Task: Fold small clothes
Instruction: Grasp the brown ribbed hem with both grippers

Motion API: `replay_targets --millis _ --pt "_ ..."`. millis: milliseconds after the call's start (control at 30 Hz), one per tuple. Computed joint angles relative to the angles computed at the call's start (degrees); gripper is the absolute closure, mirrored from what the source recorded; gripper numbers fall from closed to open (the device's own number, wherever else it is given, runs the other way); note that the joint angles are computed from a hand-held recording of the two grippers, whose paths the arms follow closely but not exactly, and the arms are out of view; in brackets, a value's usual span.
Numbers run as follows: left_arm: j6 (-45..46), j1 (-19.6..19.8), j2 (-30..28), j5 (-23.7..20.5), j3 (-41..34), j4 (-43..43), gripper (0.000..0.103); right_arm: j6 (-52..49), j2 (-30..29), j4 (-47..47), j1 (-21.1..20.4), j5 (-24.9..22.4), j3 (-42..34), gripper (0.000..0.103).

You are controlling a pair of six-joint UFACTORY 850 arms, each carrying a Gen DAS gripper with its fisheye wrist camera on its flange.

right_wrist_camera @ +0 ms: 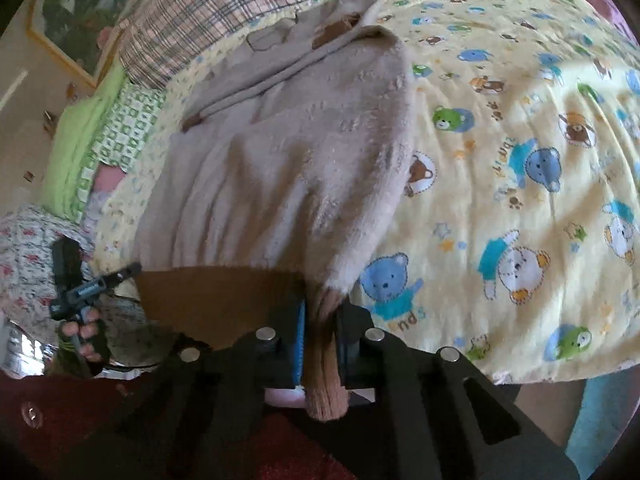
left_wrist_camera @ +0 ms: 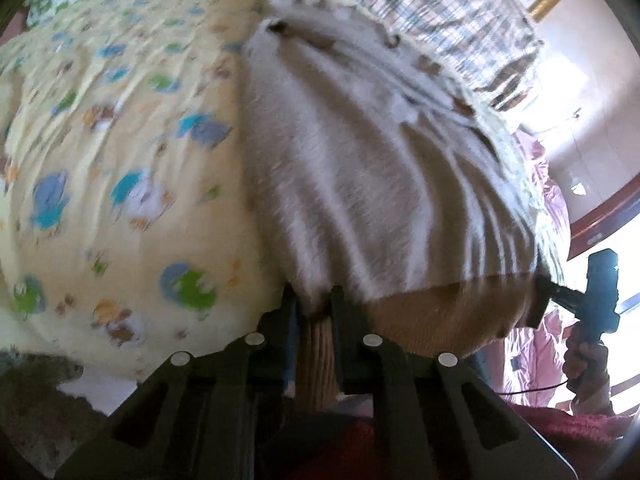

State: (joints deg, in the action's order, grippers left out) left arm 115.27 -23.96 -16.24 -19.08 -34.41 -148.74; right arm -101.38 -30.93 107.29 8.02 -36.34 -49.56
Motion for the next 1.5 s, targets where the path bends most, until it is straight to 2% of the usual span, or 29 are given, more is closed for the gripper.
replay_targets --millis 33,100,133,200,233,267,367,567,700,800,900,1033,1167,1333,1500 --pt "-4.6 0.8 -0.6 -1.1 0.1 4.3 0.074 1.6 -0.8 -1.6 -0.6 -1.5 -0.5 0.088" --pt "-10.1 1.6 -1.8 -4.0 0.1 8.5 0.065 1.7 -1.5 -2.5 -0.5 -1.8 -0.9 0.087" --pt "-10.4 1.5 -2.1 -4.9 -0.1 8.7 0.059 1.4 -1.9 -2.4 -0.2 -2.1 -1.3 0.086" --pt "-8.4 0.3 -2.7 -4.2 -1.1 7.5 0.057 1.2 -2.3 -2.5 0.3 -2.2 -1.7 0.086" --pt "-6.3 -0.4 -2.8 -3.4 -1.6 6.5 0.080 1.3 -2.4 -2.8 0.5 -2.4 -1.9 0.087" --pt "-5.9 -0.7 -3.0 -3.7 -2.1 7.6 0.097 1.4 -2.5 -3.2 0.4 -2.9 -2.0 0.090" --pt "-3.1 -0.8 -1.9 -4.7 -1.5 6.3 0.097 0.6 -2.1 -3.6 -0.7 -4.7 -1.7 0.093" --pt "2.1 1.0 4.8 -9.5 1.3 1.4 0.098 -1.0 -1.1 -1.4 -4.6 -14.8 -1.2 0.094" --pt "4.8 2.8 6.8 -10.9 -0.8 -1.1 0.099 -1.4 -0.9 1.2 -5.3 -18.5 -3.9 0.094" --pt "7.4 4.9 5.2 -11.9 -5.0 -1.9 0.099 -1.1 -2.4 3.1 -5.0 -19.3 -8.7 0.094" --pt "9.9 6.5 1.6 -12.4 -10.9 -3.5 0.099 0.8 -5.7 4.1 -4.0 -18.3 -15.8 0.094" --pt "10.2 8.5 -4.2 -12.6 -19.1 -3.9 0.099 4.0 -10.9 4.9 -2.8 -14.3 -26.5 0.094" --pt "7.7 10.4 -11.6 -9.2 -29.4 -0.1 0.099 10.0 -17.2 2.9 -2.2 -9.7 -38.3 0.094" --pt "0.5 11.9 -20.5 -3.9 -41.6 7.1 0.099 21.5 -26.9 -5.6 -0.9 -2.8 -55.2 0.094" --pt "-14.0 13.4 -29.8 0.5 -54.0 20.1 0.099 40.5 -38.6 -21.4 0.1 1.9 -74.8 0.094"
